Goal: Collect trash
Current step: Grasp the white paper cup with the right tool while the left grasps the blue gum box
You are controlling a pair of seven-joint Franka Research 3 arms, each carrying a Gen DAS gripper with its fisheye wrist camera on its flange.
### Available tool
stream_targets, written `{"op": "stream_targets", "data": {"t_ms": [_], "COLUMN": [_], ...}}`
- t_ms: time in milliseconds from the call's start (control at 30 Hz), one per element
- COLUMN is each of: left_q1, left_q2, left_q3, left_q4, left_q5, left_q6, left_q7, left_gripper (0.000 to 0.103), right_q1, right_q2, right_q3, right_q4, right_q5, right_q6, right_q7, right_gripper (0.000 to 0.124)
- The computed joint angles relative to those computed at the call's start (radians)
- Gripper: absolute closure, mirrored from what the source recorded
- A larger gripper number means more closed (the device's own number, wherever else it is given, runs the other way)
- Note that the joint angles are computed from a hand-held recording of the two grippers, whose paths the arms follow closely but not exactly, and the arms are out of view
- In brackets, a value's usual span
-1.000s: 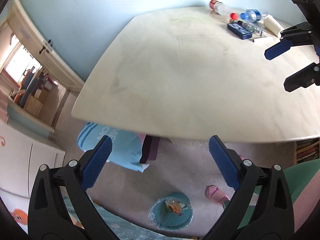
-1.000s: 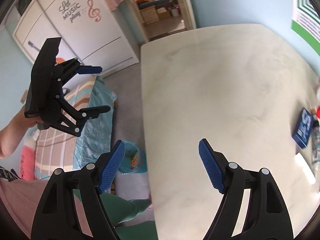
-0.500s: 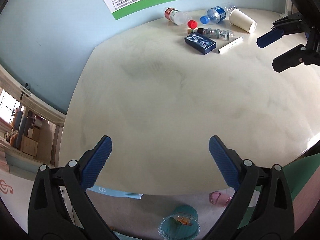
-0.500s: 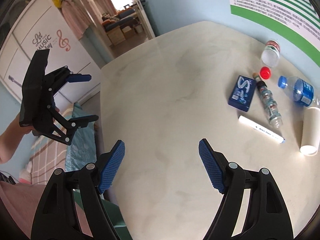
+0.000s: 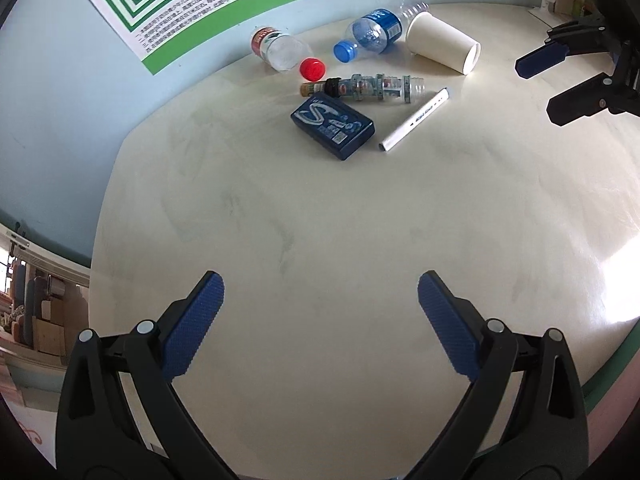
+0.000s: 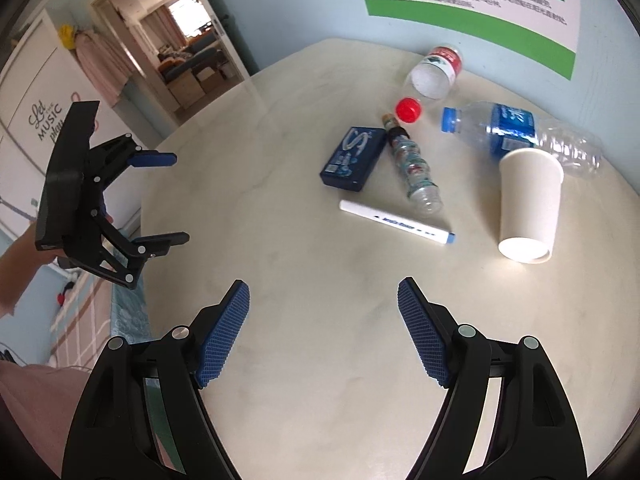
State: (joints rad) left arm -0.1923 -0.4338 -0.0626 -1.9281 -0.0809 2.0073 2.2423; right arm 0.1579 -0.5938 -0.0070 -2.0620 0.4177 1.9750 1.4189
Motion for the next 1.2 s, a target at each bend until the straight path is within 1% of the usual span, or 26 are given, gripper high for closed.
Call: {"op": "stream_targets", "data": {"t_ms": [167,333,400,600,700,767,833,900,933,1000,1067,1100,1167,1200], "left_q1": [-0.017,-0.016,-0.015,-0.021,-0.028,-0.037,-0.042,-0.041,-0.041,-0.043,-0.038,-0.032,-0.021,-0.012], "left_q2": [0.103,0.252,0.303,0.443,0.493,0.515,0.540,0.567,0.578,0.584,0.603,0.613,0.628,0.637], "left_q3": [-0.037,-0.081,-0.104,-0.142,-0.155,-0.161,-0.164,-0.164,-0.164,-0.164,-0.165,-0.164,-0.163,-0.163], "left_q4": [0.085,0.219,0.264,0.409,0.453,0.466,0.487,0.513,0.521,0.514,0.533,0.544,0.560,0.573], "left_q5": [-0.004,0.013,0.047,0.070,0.103,0.150,0.168,0.158,0.162,0.182,0.173,0.153,0.118,0.089], "left_q6": [0.008,-0.010,-0.012,-0.049,-0.057,-0.051,-0.070,-0.095,-0.102,-0.099,-0.105,-0.108,-0.115,-0.122], "left_q7": [-0.018,-0.060,-0.086,-0.175,-0.223,-0.263,-0.304,-0.336,-0.345,-0.354,-0.346,-0.345,-0.352,-0.360], "left_gripper": [0.008,0.008,0.008,0.008,0.008,0.008,0.008,0.008,0.008,0.008,0.007,0.008,0.013,0.021], "right_q1": [-0.042,-0.090,-0.103,-0.123,-0.130,-0.136,-0.141,-0.146,-0.146,-0.147,-0.148,-0.147,-0.146,-0.146], "right_q2": [0.038,0.110,0.140,0.241,0.271,0.287,0.299,0.307,0.311,0.316,0.311,0.308,0.307,0.308], "right_q3": [-0.029,-0.046,-0.053,-0.075,-0.080,-0.080,-0.079,-0.077,-0.076,-0.073,-0.067,-0.067,-0.069,-0.069], "right_q4": [0.015,0.044,0.053,0.089,0.103,0.106,0.106,0.104,0.104,0.104,0.093,0.089,0.088,0.089], "right_q5": [-0.041,-0.085,-0.088,-0.071,-0.057,-0.051,-0.050,-0.055,-0.055,-0.062,-0.075,-0.075,-0.075,-0.077], "right_q6": [0.006,0.038,0.049,0.077,0.076,0.082,0.090,0.098,0.102,0.103,0.120,0.126,0.130,0.130], "right_q7": [-0.014,-0.024,-0.025,-0.056,-0.063,-0.059,-0.055,-0.053,-0.054,-0.055,-0.060,-0.063,-0.069,-0.073], "right_gripper": [0.047,0.047,0.047,0.047,0.047,0.047,0.047,0.050,0.055,0.061,0.061,0.062,0.062,0.063]}}
